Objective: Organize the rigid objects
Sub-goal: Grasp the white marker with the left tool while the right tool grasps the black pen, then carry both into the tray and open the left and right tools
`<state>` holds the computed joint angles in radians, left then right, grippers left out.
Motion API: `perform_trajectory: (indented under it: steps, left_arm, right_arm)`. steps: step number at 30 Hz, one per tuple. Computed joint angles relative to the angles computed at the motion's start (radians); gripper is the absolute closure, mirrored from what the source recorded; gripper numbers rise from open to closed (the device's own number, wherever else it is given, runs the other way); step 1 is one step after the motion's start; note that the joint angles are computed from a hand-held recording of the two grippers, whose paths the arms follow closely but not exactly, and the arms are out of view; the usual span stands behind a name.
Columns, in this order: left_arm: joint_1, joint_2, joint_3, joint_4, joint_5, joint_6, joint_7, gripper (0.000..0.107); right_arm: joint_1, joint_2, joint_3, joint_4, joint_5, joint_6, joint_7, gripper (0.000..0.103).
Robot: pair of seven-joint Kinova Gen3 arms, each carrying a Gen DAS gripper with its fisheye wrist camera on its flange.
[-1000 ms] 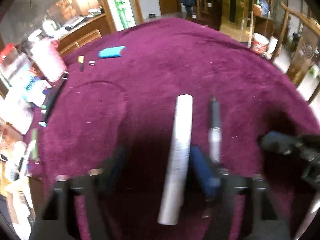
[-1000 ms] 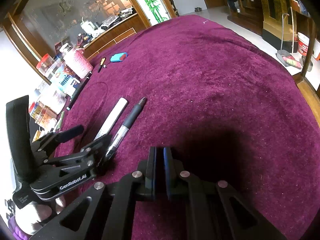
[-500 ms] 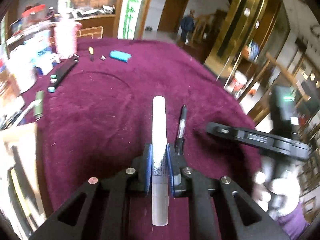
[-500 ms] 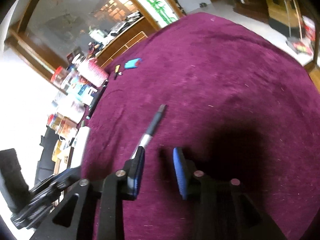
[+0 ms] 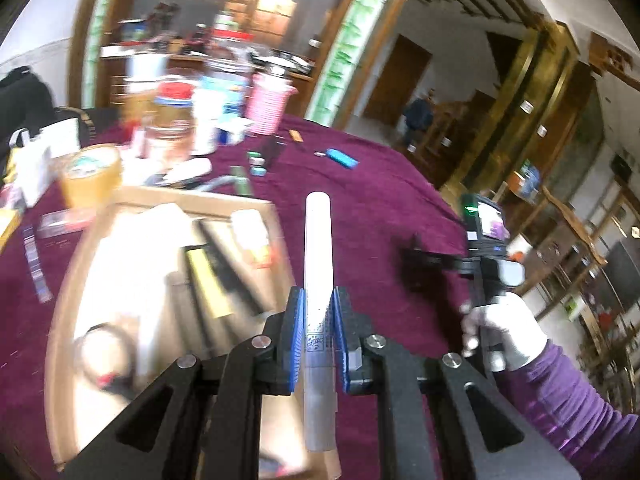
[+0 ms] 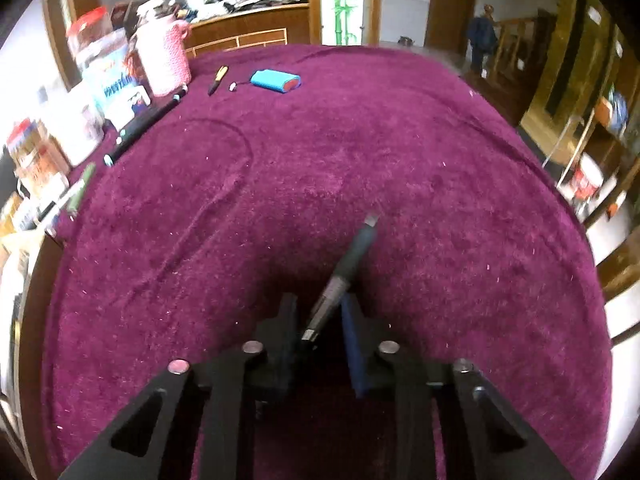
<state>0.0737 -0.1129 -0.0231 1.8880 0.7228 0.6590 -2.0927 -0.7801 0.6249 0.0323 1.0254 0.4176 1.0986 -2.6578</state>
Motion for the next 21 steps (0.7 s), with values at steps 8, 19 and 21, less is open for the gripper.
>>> perform_trajectory:
  steps: [8, 19, 21]
  left_arm:
    - [-0.058, -0.06, -0.098, 0.104, 0.048, 0.025, -0.051, 0.094]
    - [-0.094, 0.0, -0.059, 0.123, 0.028, 0.042, 0.026, 0.094]
    - [-0.1, 0.016, -0.051, 0.128, 0.025, 0.036, 0.047, 0.094]
  right_arm:
    - [0.041, -0.209, -0.076, 0.329, 0.057, -0.31, -0.215, 0.092]
    - [0.022, -0.168, -0.213, 0.186, -0.09, -0.432, -0.002, 0.092]
    - [0.02, -0.114, -0.247, 0.104, -0.151, -0.416, 0.078, 0.091]
